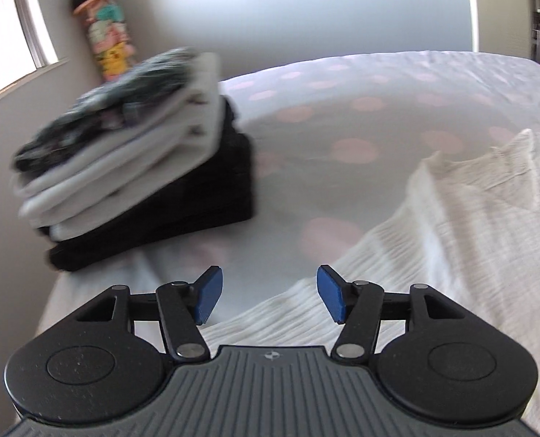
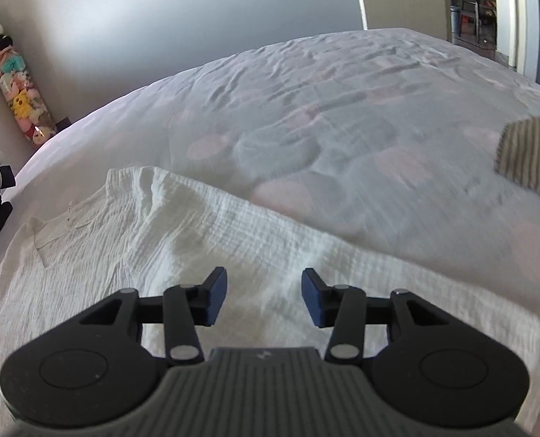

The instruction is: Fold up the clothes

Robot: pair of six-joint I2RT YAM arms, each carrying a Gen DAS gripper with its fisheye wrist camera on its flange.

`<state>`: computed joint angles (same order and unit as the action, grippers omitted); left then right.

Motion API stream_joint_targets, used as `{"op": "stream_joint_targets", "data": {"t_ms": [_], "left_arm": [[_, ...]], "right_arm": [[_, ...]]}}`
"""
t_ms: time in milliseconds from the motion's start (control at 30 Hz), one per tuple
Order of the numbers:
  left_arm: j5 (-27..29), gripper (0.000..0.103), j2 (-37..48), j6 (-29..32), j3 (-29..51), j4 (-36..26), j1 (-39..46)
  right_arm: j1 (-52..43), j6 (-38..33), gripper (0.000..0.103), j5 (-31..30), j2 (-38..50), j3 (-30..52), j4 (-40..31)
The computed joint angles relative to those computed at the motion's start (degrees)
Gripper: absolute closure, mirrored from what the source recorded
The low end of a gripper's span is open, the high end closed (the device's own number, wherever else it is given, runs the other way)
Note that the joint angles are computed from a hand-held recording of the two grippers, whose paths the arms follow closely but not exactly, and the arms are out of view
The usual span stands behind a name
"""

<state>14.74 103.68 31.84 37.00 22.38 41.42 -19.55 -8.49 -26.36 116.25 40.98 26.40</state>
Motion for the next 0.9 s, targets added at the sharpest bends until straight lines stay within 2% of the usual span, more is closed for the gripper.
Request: {"op": "stream_joint_targets", "data": {"t_ms": [200, 300, 400, 433, 500, 533, 600, 633, 667, 700, 767, 833, 900], "left_arm": [[-3.7, 0.034, 12.8, -3.5, 7.0, 3.6, -7.8], [-5.1, 0.034, 17.4, -5.3, 10.1, 3.7, -8.9], [-4.4, 0.036, 20.1, -7.3, 10.2, 7.0, -8.9], [-3.6, 0.039, 20.3, -8.1, 9.9, 7.7, -8.5], [-1.9, 0.054, 20.8, -9.3, 10.0, 8.0, -8.3], [-1.4, 0.058, 20.9, -9.7, 9.9, 8.5, -8.3], [-1.9, 0.071, 20.8, -10.6, 9.2, 9.4, -9.0], [-2.2, 0.076, 20.7, -11.3, 9.2, 9.4, -9.5], [-2.5, 0.089, 20.4, -11.9, 9.1, 9.3, -10.0], [-3.1, 0.099, 20.2, -12.6, 9.0, 9.3, -10.5], [-5.8, 0.100, 19.3, -14.7, 8.2, 11.6, -11.3], [-8.5, 0.100, 18.5, -16.9, 7.4, 14.1, -11.6], [-9.1, 0.100, 18.3, -18.6, 9.0, 12.1, -10.6]], "right_arm": [[6.5, -1.4, 0.047, 3.2, 10.7, 17.7, -4.8], [8.7, -0.5, 0.046, 4.8, 16.4, 26.0, -6.6], [9.7, 1.1, 0.046, 5.5, 21.0, 31.6, -8.6], [9.9, 1.5, 0.046, 5.1, 22.0, 32.3, -8.9], [10.3, 1.8, 0.046, 5.0, 23.2, 31.7, -7.0], [10.5, 1.1, 0.048, 5.3, 23.3, 30.5, -5.0], [10.9, -0.4, 0.067, 5.5, 23.1, 28.7, -3.0], [10.9, -0.8, 0.085, 5.4, 22.8, 28.3, -2.9], [11.2, -0.8, 0.102, 6.0, 22.4, 28.0, -3.1], [11.6, -0.9, 0.101, 7.4, 21.9, 27.6, -2.9], [12.6, -0.9, 0.102, 10.7, 21.0, 26.8, -2.2], [13.5, 0.9, 0.102, 16.7, 20.0, 26.1, 1.4], [12.8, 4.4, 0.102, 18.5, 20.4, 29.1, -0.3]]}}
